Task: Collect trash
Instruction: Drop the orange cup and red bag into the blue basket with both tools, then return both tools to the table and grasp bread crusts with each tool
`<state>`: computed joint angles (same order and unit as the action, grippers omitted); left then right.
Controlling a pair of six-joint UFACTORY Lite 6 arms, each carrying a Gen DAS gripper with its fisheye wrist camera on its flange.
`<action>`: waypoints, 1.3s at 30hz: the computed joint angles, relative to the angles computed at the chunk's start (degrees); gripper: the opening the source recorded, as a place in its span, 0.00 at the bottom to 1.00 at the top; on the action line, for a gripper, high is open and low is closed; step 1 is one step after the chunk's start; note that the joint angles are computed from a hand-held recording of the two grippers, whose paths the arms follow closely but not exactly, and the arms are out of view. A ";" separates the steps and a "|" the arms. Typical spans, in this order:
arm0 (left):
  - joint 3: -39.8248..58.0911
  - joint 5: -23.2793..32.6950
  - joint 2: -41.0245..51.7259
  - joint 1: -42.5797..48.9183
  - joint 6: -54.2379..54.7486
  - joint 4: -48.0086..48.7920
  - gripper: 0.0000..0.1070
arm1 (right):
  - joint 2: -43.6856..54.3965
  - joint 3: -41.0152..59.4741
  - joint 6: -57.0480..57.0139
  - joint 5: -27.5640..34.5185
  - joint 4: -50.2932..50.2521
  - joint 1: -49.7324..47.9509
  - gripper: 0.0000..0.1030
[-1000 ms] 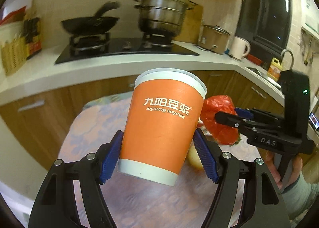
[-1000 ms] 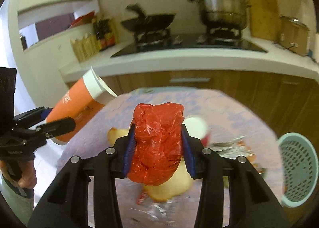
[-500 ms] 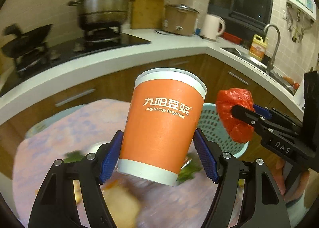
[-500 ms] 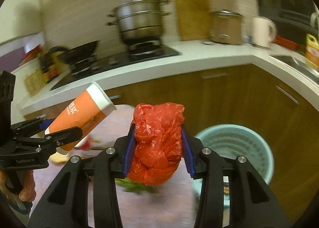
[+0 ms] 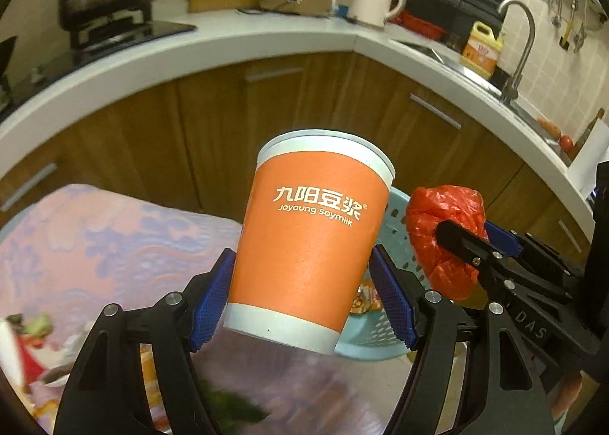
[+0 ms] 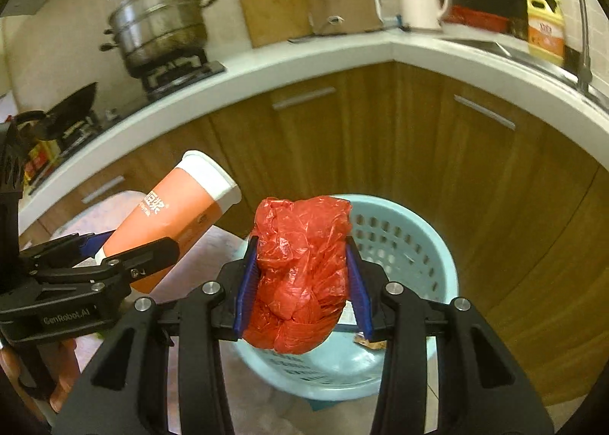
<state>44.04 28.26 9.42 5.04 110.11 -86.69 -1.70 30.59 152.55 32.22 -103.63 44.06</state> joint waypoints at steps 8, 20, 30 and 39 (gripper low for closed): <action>-0.05 -7.30 3.83 -7.82 11.65 -13.73 0.69 | 3.87 -3.73 22.43 -6.96 -23.63 -11.63 0.65; -5.98 5.24 -6.54 7.49 4.92 0.72 0.70 | -2.41 -3.66 10.50 -3.77 -7.25 -3.02 0.65; -5.58 27.32 -13.45 42.31 6.61 18.54 0.70 | 5.33 12.90 -5.63 7.73 9.45 19.83 0.65; 20.53 34.80 9.45 64.46 2.61 23.76 0.70 | 22.11 35.33 -18.98 7.93 14.45 28.49 0.64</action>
<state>64.56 63.05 18.87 69.50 112.73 -62.92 20.41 65.92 133.57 40.15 -89.17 72.55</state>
